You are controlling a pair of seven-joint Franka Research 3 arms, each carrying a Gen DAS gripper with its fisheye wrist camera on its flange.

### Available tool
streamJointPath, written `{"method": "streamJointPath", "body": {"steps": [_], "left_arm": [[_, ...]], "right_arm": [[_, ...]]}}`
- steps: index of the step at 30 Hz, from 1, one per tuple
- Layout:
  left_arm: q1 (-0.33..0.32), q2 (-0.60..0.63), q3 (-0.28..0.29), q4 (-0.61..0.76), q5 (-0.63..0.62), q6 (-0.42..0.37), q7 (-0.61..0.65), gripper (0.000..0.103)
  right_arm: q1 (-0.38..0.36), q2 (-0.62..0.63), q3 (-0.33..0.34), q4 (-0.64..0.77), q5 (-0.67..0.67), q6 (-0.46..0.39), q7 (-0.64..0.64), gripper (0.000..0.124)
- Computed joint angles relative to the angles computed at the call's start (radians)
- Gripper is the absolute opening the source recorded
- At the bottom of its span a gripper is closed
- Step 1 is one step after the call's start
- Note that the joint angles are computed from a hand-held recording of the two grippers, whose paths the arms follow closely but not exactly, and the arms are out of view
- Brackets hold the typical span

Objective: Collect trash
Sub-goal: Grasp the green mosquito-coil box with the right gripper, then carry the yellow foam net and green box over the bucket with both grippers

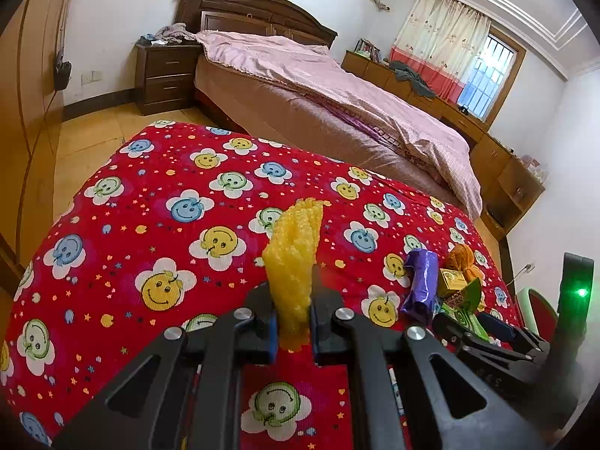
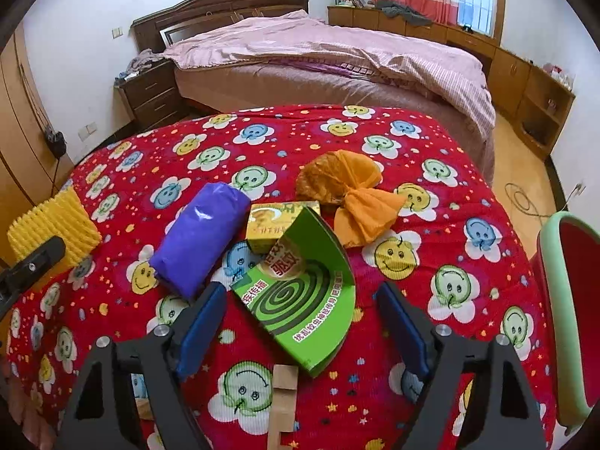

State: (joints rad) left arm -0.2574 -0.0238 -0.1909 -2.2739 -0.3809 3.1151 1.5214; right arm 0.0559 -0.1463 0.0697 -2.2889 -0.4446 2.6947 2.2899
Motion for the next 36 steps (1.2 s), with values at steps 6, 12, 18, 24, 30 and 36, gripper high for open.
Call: {"method": "streamJointPath", "body": {"steps": [6,12,18,24,30,36], "left_arm": [[-0.003,-0.001,-0.003,-0.004,-0.002,0.012,0.008,0.011],[-0.033,-0.012,0.01,-0.005,-0.083,0.016,0.079,0.011],[-0.078,-0.03,0.023,-0.006,-0.183,0.021,0.188,0.011],[-0.117,-0.055,0.036,-0.005,-0.206,0.018,0.228,0.011],[-0.173,-0.115,0.068,-0.031,-0.157,0.021,0.194,0.011],[-0.229,-0.18,0.106,-0.069,-0.065,0.02,0.116,0.011]], "right_arm": [[0.001,-0.004,0.003,-0.003,-0.013,0.004,0.011,0.07],[-0.001,-0.049,-0.009,-0.056,0.082,0.07,-0.032,0.069],[-0.054,-0.132,0.034,-0.114,0.088,0.109,-0.012,0.069],[-0.116,-0.248,0.076,-0.185,0.117,0.133,0.005,0.069],[-0.156,-0.372,0.103,-0.258,0.183,0.139,-0.02,0.069],[-0.185,-0.486,0.129,-0.313,0.248,0.14,-0.06,0.069]]}}
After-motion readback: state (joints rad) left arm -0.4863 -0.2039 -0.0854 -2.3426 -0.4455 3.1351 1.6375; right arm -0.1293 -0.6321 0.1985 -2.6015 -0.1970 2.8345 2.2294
